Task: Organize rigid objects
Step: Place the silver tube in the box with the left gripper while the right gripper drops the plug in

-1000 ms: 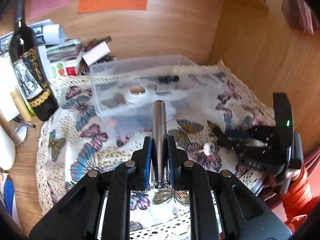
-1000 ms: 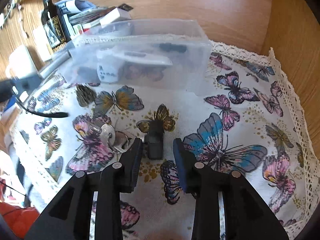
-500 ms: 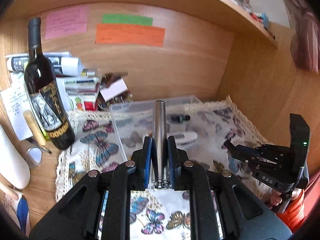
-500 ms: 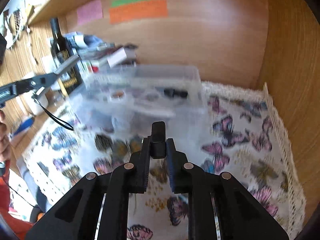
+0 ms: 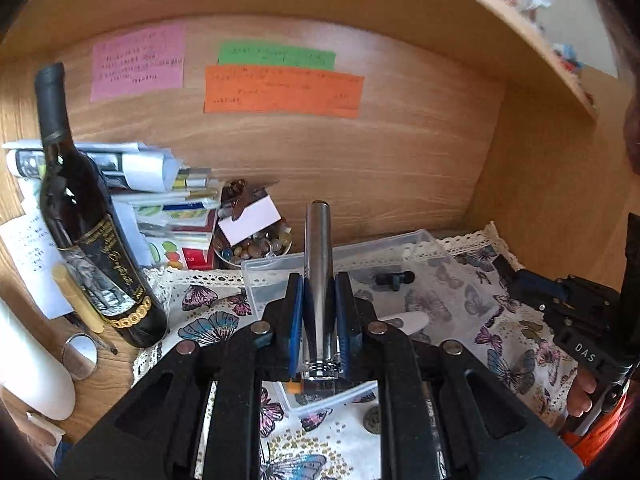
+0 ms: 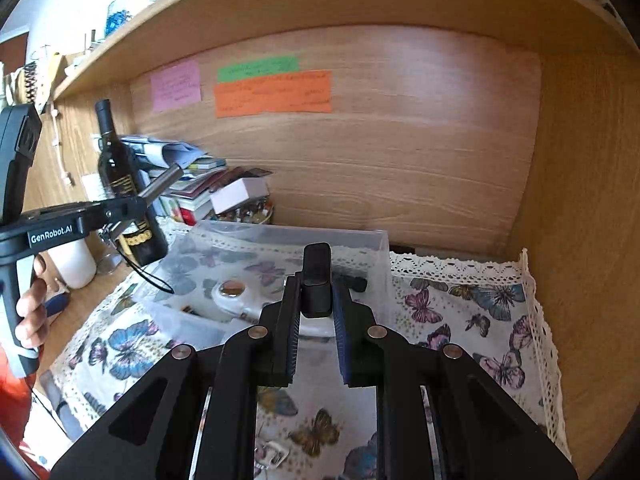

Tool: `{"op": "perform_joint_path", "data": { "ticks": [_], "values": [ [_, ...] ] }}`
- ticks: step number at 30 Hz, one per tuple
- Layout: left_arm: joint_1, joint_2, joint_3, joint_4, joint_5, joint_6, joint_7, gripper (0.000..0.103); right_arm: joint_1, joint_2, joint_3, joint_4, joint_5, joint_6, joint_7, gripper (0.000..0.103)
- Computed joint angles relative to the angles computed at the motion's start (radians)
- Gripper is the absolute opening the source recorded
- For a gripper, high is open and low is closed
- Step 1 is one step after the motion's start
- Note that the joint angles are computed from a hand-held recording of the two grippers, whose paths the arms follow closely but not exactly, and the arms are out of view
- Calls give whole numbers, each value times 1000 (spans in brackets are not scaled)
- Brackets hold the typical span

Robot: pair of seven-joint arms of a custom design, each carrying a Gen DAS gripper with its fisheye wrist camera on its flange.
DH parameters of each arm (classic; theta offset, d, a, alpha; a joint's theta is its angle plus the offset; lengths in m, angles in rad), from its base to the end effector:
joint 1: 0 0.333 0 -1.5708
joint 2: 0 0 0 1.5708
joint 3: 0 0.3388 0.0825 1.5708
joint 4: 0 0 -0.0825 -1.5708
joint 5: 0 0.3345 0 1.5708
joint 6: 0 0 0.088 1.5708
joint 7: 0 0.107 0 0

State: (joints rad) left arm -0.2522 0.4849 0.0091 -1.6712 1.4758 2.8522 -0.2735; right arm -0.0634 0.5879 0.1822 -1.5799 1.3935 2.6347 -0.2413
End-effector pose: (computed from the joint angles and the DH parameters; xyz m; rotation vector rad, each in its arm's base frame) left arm 0.6318 -0.2129 0.4118 -1.8427 1.3925 -0.9067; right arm 0.6943 0.0323 0.3790 -1.9503 0.8753 -0.4724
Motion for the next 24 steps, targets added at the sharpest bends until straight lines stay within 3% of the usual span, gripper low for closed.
{"op": "perform_joint_path", "data": {
  "ticks": [11, 19, 24],
  "values": [
    [31, 158, -32, 107, -358, 2, 386, 15, 81, 162, -28, 176, -303, 83, 311, 14],
    [5, 211, -8, 147, -522, 2, 531, 15, 76, 201, 5, 197, -449, 112, 409, 14],
    [-11, 217, 16, 151, -568, 4, 548, 15, 68, 196, 26, 184, -477, 130, 421, 14]
  ]
}}
